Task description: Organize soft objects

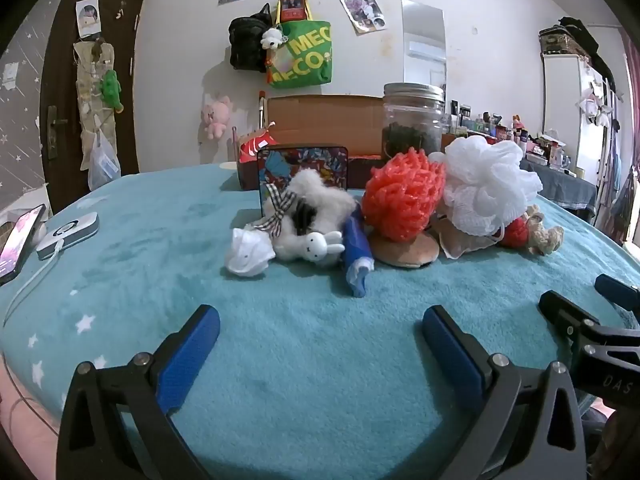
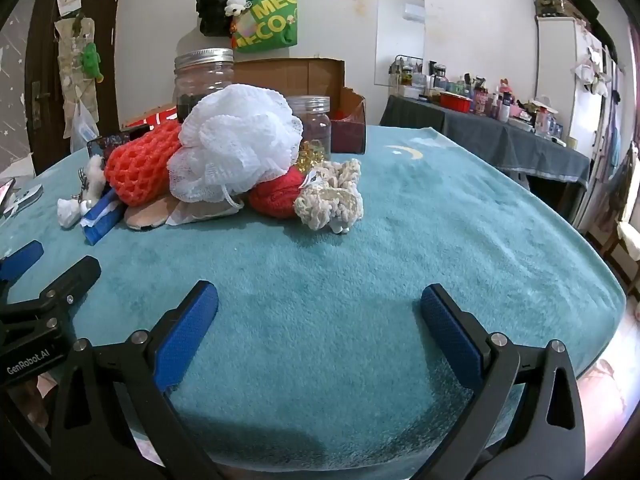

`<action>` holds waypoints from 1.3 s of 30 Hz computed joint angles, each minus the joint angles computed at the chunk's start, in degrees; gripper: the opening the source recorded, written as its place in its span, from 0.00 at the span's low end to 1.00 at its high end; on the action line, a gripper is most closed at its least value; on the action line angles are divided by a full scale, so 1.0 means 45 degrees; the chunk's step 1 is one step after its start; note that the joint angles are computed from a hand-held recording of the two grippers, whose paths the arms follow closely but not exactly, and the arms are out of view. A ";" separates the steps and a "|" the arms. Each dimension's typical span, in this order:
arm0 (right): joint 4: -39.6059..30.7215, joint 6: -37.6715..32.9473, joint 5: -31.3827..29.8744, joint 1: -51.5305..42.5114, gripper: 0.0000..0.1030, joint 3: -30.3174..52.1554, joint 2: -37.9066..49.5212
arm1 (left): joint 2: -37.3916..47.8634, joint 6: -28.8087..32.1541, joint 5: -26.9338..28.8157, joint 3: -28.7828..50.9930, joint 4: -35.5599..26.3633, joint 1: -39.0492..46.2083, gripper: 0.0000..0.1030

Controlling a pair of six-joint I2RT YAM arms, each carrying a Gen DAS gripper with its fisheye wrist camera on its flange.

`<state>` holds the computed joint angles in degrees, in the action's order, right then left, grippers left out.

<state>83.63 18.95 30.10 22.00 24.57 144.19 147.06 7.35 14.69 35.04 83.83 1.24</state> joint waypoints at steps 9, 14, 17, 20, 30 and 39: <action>-0.0270 0.0009 -0.0021 -0.0017 1.00 0.0011 -0.0118 | 0.0002 -0.0006 0.0006 -0.0063 0.0071 0.0019 1.00; -0.0311 0.0010 -0.0023 -0.0013 1.00 0.0011 -0.0138 | -0.0065 -0.0023 0.0015 0.0019 -0.0171 0.0005 1.00; -0.0298 0.0011 -0.0021 -0.0013 1.00 0.0007 -0.0133 | -0.0071 -0.0015 0.0017 0.0020 -0.0186 0.0005 1.00; -0.0305 0.0009 -0.0022 -0.0014 1.00 0.0001 -0.0137 | -0.0071 -0.0015 0.0017 0.0020 -0.0186 0.0005 1.00; -0.0294 -0.0007 -0.0035 -0.0033 1.00 0.0013 -0.0120 | -0.0079 -0.0007 0.0012 0.0018 -0.0205 0.0001 1.00; -0.0309 -0.0005 -0.0039 -0.0034 1.00 0.0018 -0.0125 | -0.0078 -0.0003 0.0009 0.0018 -0.0203 -0.0002 1.00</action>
<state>82.24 18.92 29.92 21.84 24.65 143.62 146.70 7.33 14.73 35.12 82.92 1.23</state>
